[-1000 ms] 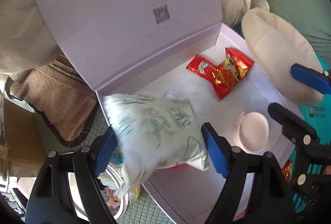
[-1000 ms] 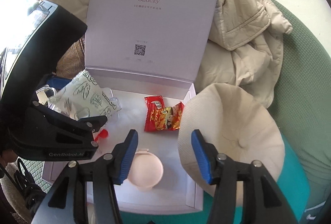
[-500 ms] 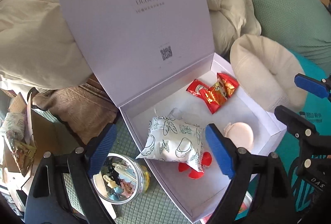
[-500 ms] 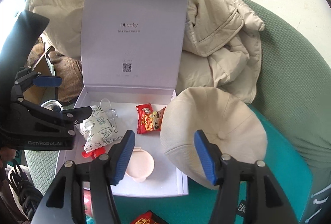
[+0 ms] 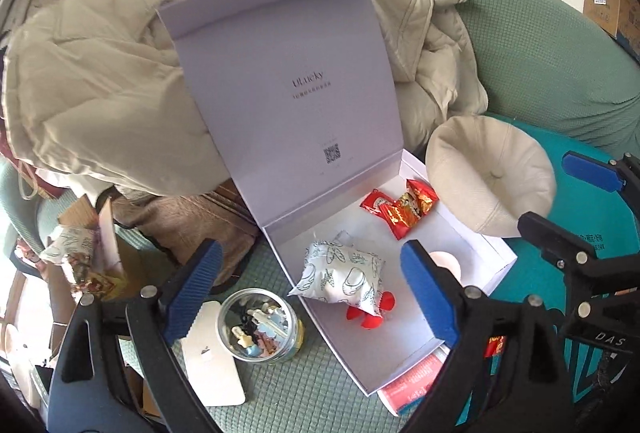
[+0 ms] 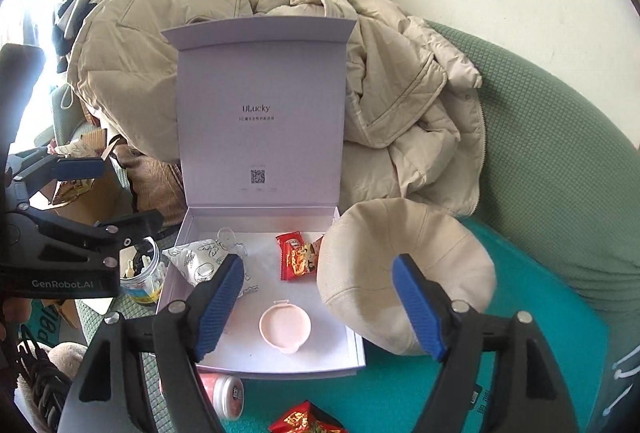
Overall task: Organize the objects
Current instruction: 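Withdraw both tools from the gift box toward the pink bottle and snack packet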
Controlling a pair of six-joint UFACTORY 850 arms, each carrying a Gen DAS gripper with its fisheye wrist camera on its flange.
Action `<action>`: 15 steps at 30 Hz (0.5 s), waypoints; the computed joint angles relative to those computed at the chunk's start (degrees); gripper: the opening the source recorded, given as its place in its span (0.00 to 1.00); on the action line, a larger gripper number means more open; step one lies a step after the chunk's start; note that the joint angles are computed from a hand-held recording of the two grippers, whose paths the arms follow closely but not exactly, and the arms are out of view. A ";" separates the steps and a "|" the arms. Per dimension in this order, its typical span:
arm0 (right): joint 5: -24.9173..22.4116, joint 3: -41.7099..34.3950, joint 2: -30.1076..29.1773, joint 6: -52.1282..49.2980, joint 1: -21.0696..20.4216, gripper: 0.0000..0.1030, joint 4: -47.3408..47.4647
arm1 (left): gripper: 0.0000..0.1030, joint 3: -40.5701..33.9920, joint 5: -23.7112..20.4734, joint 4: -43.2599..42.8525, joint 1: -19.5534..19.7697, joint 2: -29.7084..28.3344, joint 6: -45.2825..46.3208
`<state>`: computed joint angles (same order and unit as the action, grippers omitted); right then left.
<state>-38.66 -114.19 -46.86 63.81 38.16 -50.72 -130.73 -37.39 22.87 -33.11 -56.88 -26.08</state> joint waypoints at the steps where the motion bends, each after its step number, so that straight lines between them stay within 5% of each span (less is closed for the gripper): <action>1: -0.10 0.40 0.37 0.45 0.14 0.75 -0.36 | 0.88 1.31 0.63 0.64 -0.07 0.89 -0.80; 15: 0.18 6.72 4.20 2.72 1.65 0.75 -0.77 | 0.89 17.32 7.04 9.89 -1.56 10.73 -12.68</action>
<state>-38.48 -107.47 -42.66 66.53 39.81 -51.49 -113.41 -30.34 32.76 -34.67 -46.15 -38.76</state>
